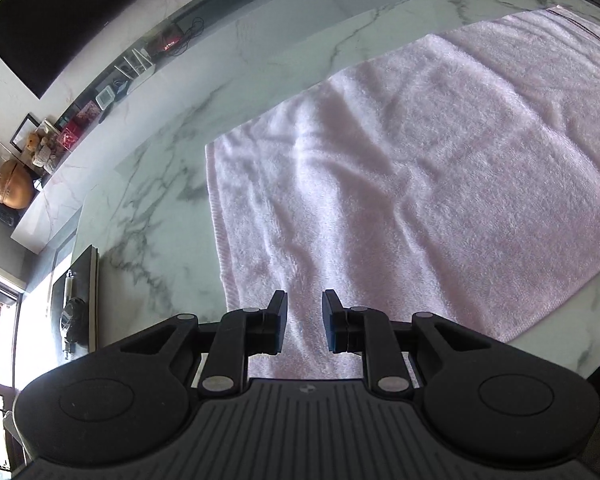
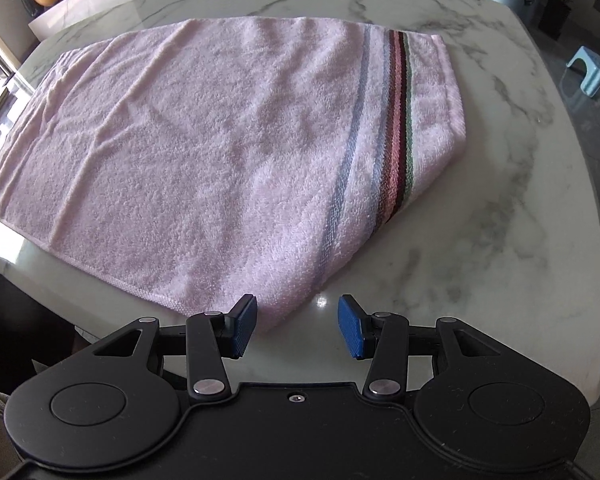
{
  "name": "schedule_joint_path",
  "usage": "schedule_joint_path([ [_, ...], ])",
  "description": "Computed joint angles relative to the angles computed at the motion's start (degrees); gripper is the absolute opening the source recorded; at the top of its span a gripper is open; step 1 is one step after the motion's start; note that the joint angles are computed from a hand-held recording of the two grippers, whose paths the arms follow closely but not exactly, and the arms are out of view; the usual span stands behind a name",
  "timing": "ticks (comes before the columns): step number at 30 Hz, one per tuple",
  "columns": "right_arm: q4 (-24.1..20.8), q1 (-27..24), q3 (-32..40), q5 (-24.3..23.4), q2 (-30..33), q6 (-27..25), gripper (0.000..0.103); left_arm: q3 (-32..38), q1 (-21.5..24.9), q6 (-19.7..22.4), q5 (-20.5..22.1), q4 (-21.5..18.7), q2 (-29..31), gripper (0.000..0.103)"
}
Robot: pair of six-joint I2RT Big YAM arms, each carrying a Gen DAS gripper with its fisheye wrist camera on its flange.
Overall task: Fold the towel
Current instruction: 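Grasp the striped end of the towel with the right gripper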
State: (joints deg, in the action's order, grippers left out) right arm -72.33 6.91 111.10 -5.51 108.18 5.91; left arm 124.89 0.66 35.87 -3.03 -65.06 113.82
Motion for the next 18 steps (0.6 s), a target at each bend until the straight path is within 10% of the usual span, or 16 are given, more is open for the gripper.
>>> schedule_joint_path([
  [6,-1.49,-0.19,2.95,-1.24,2.49,3.11,0.008,-2.23,-0.03,-1.40,0.07,-0.29,-0.20,0.018],
  [18,-6.05,3.77,21.44,0.60,9.99,-2.97,0.005,-4.04,-0.51,-0.78,-1.46,1.33,-1.22,0.018],
])
